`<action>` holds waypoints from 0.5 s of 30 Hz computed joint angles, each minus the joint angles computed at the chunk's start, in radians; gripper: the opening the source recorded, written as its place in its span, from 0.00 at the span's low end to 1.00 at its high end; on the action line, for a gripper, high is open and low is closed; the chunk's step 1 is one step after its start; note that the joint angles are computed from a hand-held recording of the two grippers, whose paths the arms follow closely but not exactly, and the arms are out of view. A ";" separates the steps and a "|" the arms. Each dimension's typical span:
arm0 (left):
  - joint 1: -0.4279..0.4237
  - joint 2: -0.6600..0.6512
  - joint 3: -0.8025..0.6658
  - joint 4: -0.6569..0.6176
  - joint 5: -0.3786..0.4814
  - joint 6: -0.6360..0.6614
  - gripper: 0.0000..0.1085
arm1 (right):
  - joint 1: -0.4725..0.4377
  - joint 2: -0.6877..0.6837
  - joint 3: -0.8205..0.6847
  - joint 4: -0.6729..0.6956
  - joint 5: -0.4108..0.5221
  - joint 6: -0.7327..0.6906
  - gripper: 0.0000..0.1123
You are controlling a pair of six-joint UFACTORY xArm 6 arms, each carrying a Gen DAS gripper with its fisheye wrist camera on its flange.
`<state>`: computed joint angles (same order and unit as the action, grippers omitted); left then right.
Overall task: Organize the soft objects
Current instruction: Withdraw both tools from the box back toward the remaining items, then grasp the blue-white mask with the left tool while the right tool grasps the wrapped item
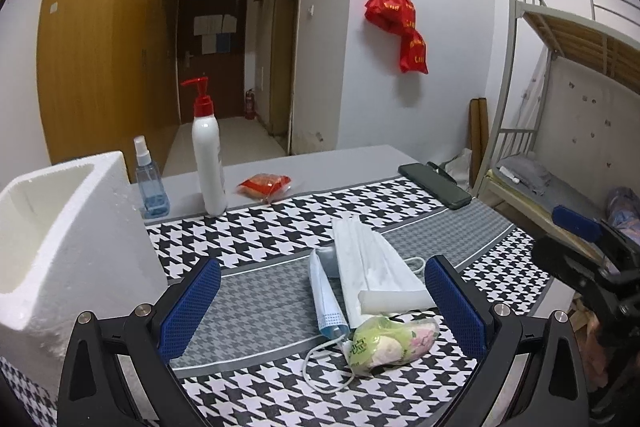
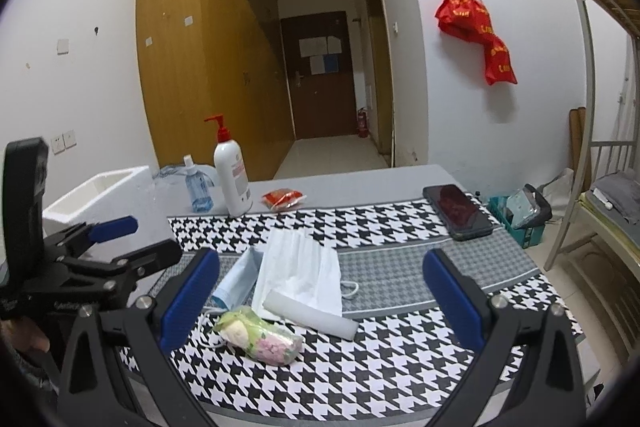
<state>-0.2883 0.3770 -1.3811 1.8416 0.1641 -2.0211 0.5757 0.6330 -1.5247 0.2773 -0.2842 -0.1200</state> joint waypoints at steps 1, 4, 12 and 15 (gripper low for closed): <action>0.003 0.007 -0.006 -0.001 -0.007 0.000 0.94 | -0.008 -0.002 0.007 -0.045 0.002 0.041 0.91; 0.013 0.031 -0.022 -0.024 -0.029 0.030 0.94 | -0.034 -0.008 0.029 -0.200 0.012 0.172 0.91; 0.036 0.093 -0.066 -0.178 -0.065 0.193 0.94 | -0.081 0.005 0.042 -0.567 0.020 0.484 0.91; 0.052 0.122 -0.080 -0.322 -0.091 0.325 0.94 | -0.092 0.022 0.023 -0.698 0.045 0.592 0.91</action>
